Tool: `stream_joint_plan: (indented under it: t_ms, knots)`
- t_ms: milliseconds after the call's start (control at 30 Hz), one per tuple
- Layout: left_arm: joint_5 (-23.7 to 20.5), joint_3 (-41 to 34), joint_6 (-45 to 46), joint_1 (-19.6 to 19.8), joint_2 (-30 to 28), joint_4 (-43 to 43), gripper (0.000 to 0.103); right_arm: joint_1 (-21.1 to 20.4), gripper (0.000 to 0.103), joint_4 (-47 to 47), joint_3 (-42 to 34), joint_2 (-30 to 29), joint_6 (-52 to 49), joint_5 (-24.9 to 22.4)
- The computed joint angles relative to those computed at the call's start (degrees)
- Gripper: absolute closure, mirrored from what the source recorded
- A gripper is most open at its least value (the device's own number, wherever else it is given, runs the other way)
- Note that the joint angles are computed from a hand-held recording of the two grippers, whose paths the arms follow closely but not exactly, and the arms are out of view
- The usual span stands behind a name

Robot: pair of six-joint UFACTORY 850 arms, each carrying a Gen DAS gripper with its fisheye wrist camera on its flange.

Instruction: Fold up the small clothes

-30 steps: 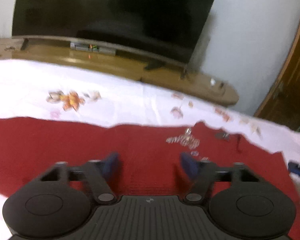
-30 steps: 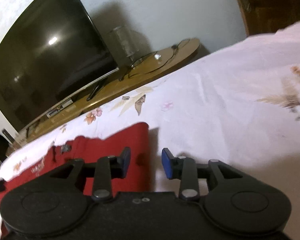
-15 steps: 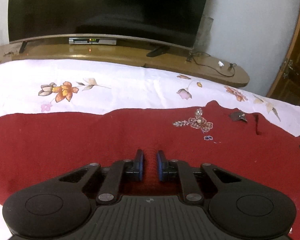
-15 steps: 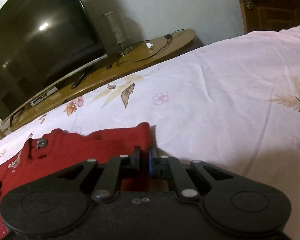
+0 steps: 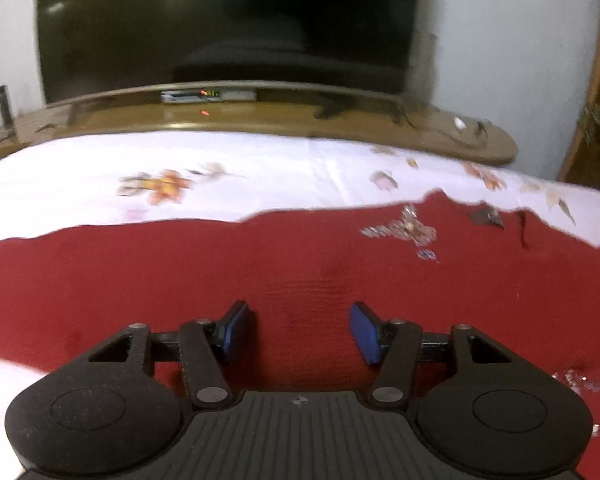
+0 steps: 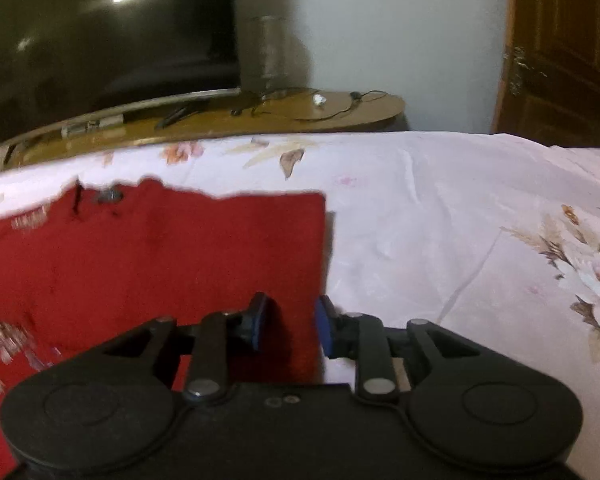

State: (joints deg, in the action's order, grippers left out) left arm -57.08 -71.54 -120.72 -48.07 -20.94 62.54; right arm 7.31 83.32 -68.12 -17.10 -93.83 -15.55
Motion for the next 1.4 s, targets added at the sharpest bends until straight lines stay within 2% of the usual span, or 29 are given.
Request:
stream_joint_plan:
  t_ms: [67, 133, 300, 333, 500, 667, 800, 900, 933, 967, 1000, 1033, 1100, 1233, 1400]
  knots:
    - [-2.75, 3.68, -5.23, -1.81, 2.96, 1.33, 0.047, -0.60, 0.075, 8.89, 2.48, 2.48, -9.02, -1.32]
    - [-6.35, 8.74, -11.06, -3.84, 6.99, 1.44, 0.047, -1.10, 0.075, 11.36, 4.64, 4.42, -12.14, -1.88]
    - [-15.50, 22.00, -21.61, -6.47, 18.22, -3.92, 0.047, -2.58, 0.074, 5.31, 9.13, 8.49, -6.02, -2.30]
    - [-15.99, 25.06, -24.73, -6.43, 21.10, -4.94, 0.047, -2.63, 0.074, 3.65, 9.77, 9.19, -3.75, -2.23]
    - [-17.07, 37.46, -41.16, -5.62, 33.15, -8.40, 0.047, -1.56, 0.073, -0.86, 11.47, 11.43, 4.76, -1.40]
    - [-13.96, 45.37, -51.76, -3.79, 40.93, -5.33, 0.047, 1.13, 0.071, -1.14, 12.02, 12.92, 7.27, 0.04]
    - [-9.92, 50.01, -56.01, -0.02, 46.06, 0.04, 0.047, 3.17, 0.070, -0.50, 12.18, 13.54, 7.87, 1.36]
    - [-7.31, 52.11, -55.95, 3.31, 48.13, 3.21, 0.047, 4.19, 0.070, -1.14, 12.26, 13.74, 9.79, 2.29]
    - [-6.82, 52.01, -54.00, 4.31, 48.33, 3.00, 0.058, 4.40, 0.070, -1.48, 12.29, 13.81, 10.87, 2.43]
    - [-5.90, 51.24, -50.89, 6.01, 47.43, 1.71, 0.078, 4.56, 0.070, -1.98, 12.24, 13.81, 12.04, 2.56]
    - [-5.15, 50.87, -48.01, 7.64, 46.97, 0.30, 0.090, 4.69, 0.070, -2.27, 12.23, 13.86, 12.99, 2.69]
    - [-4.06, 51.25, -46.97, 8.97, 47.22, 0.09, 0.096, 4.82, 0.070, -2.10, 12.32, 14.02, 13.35, 2.83]
    - [-3.60, 51.68, -46.23, 9.51, 48.29, 0.93, 0.098, 4.91, 0.070, -1.53, 12.41, 14.30, 13.50, 2.96]
    - [-6.94, 48.09, -41.51, 6.64, 46.47, 3.90, 0.098, 4.54, 0.069, 1.05, 12.38, 14.57, 11.27, 2.65]
    - [-6.14, 39.17, -38.97, 4.04, 37.56, 13.97, 0.098, 3.75, 0.069, 2.58, 12.78, 14.71, 10.72, 2.08]
